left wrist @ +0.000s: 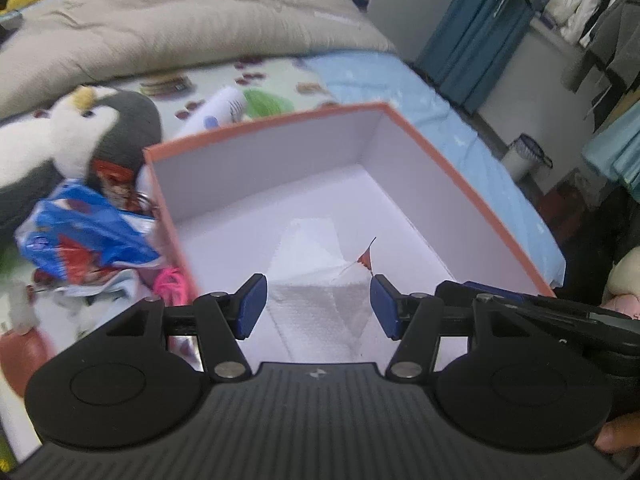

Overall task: Organize soft objects
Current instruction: 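Withdraw both tools from the pink box toward the plush pile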

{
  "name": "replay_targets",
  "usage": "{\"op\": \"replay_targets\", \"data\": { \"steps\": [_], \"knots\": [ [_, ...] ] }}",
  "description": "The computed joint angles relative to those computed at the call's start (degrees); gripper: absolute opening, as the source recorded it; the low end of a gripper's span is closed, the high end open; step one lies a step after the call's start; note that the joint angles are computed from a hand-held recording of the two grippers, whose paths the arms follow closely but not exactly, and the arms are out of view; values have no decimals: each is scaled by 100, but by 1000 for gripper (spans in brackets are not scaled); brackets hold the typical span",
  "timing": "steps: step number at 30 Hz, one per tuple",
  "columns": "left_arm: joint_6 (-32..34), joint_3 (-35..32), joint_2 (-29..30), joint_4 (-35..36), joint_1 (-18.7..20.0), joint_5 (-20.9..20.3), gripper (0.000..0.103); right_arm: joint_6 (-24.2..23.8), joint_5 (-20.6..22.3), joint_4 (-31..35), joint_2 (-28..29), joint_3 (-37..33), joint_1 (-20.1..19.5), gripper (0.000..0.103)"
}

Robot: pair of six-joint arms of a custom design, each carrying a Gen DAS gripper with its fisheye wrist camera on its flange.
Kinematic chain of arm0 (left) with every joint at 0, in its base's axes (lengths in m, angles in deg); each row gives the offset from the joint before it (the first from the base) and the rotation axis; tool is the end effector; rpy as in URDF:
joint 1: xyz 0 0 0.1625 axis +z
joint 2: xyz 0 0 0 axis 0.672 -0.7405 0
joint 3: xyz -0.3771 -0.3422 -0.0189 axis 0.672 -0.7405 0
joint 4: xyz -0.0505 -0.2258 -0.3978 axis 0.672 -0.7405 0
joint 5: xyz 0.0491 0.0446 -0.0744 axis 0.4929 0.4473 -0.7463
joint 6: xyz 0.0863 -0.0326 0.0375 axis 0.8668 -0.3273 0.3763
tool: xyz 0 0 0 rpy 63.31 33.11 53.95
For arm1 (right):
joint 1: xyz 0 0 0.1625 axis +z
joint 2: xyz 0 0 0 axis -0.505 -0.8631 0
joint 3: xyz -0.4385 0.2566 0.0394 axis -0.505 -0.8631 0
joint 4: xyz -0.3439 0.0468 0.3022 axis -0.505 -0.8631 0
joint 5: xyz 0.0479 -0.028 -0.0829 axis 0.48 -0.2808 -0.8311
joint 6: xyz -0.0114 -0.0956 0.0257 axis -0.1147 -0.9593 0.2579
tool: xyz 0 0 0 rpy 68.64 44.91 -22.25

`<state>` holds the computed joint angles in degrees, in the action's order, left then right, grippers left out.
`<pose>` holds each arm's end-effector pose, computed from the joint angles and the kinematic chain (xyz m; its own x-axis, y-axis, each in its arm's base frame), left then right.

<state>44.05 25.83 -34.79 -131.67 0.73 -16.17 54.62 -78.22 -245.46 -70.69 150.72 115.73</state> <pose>-0.4430 -0.6808 0.0134 -0.8704 0.1181 -0.4780 0.3512 0.8293 -0.4347 0.0557 -0.6287 0.3864 -0.8928 -0.0533 0.4474 -0.3135 0.7866 -0.5319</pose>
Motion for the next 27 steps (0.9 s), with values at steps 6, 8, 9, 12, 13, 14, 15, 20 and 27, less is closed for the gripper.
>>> {"op": "replay_targets", "data": {
  "steps": [6, 8, 9, 12, 13, 14, 15, 20, 27],
  "knots": [
    [-224, 871, -536, -487, -361, 378, 63, -51, 120, -356, -417, 517, 178, 32],
    [-350, 1170, -714, -632, -483, 493, 63, -56, 183, -485, -572, 732, 236, 32],
    [-419, 1315, -799, -683, -544, 543, 63, -54, 194, -529, -628, 815, 269, 32],
    [-632, 1779, -1084, -827, -754, 702, 63, -65, 260, -648, -830, 1104, 365, 32],
    [-708, 1928, -1167, -874, -829, 760, 63, -96, 291, -694, -901, 1207, 397, 32],
    [-776, 2066, -1243, -912, -900, 822, 63, -141, 316, -750, -968, 1313, 430, 32],
    [-873, 2213, -1328, -924, -982, 907, 63, -171, 330, -797, -1018, 1398, 457, 32],
    [-1295, 2834, -1682, -1001, -1297, 1206, 63, -252, 430, -918, -1263, 1786, 591, 32],
    [-1935, 3586, -2125, -946, -1689, 1599, 63, -399, 550, -1070, -1456, 2259, 702, 32]
  ]
}}
